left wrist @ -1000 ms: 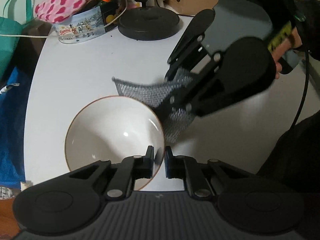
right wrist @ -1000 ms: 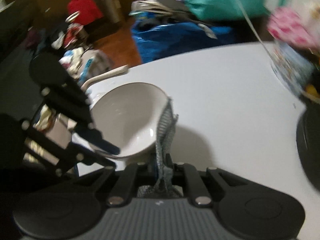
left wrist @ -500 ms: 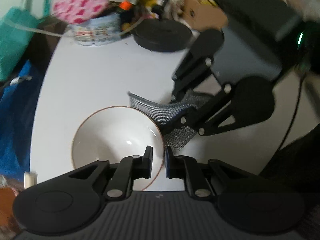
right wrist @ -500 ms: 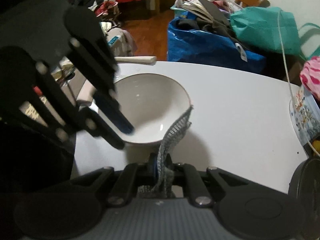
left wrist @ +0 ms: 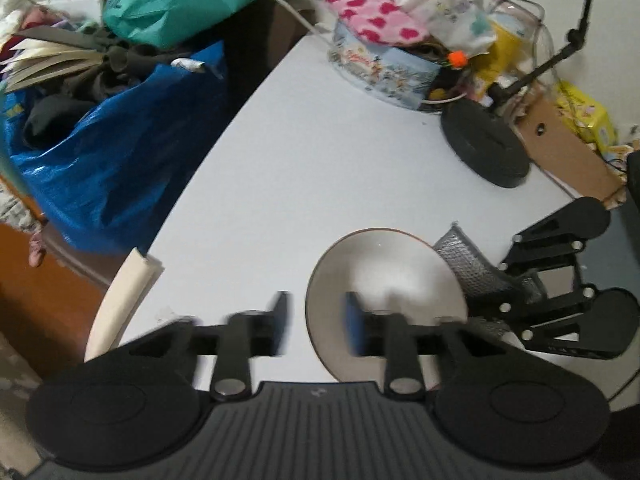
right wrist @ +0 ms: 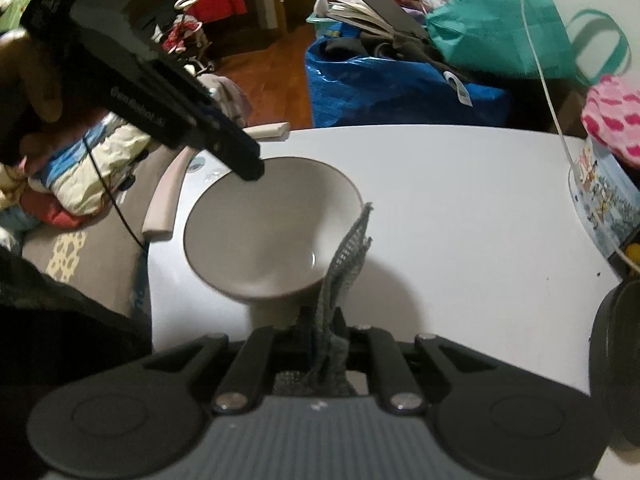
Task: Clean bowl
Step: 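Hold the tilted bowl with the left tool while the right tool rubs the cloth on its outer wall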
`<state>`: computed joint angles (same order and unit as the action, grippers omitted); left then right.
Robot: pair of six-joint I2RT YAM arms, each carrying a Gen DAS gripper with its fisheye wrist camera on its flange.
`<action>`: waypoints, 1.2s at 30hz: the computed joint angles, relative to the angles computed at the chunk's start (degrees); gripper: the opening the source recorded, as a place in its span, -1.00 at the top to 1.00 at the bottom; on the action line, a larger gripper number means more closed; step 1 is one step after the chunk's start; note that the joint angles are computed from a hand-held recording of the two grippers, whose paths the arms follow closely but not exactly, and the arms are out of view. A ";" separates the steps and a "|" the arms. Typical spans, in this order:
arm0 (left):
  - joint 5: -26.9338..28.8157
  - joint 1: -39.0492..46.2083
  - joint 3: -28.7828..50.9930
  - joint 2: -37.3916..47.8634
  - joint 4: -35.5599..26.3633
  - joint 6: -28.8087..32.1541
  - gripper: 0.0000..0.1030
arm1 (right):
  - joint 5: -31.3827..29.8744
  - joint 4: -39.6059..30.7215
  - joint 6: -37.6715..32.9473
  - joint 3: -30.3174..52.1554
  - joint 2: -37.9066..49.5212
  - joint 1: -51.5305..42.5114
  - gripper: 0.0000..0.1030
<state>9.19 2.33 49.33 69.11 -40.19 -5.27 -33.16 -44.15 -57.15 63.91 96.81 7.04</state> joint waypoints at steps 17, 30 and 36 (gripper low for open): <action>1.59 0.14 0.75 6.63 -0.41 14.00 0.81 | 1.83 -2.80 -1.71 4.09 4.56 1.62 0.80; 5.03 -3.03 10.04 16.32 -1.24 28.44 0.71 | 1.49 -6.57 -4.15 12.09 11.37 0.84 0.84; 2.57 -3.28 4.11 5.78 -2.78 12.19 0.05 | 1.29 -8.13 -6.04 10.39 9.94 -1.01 0.84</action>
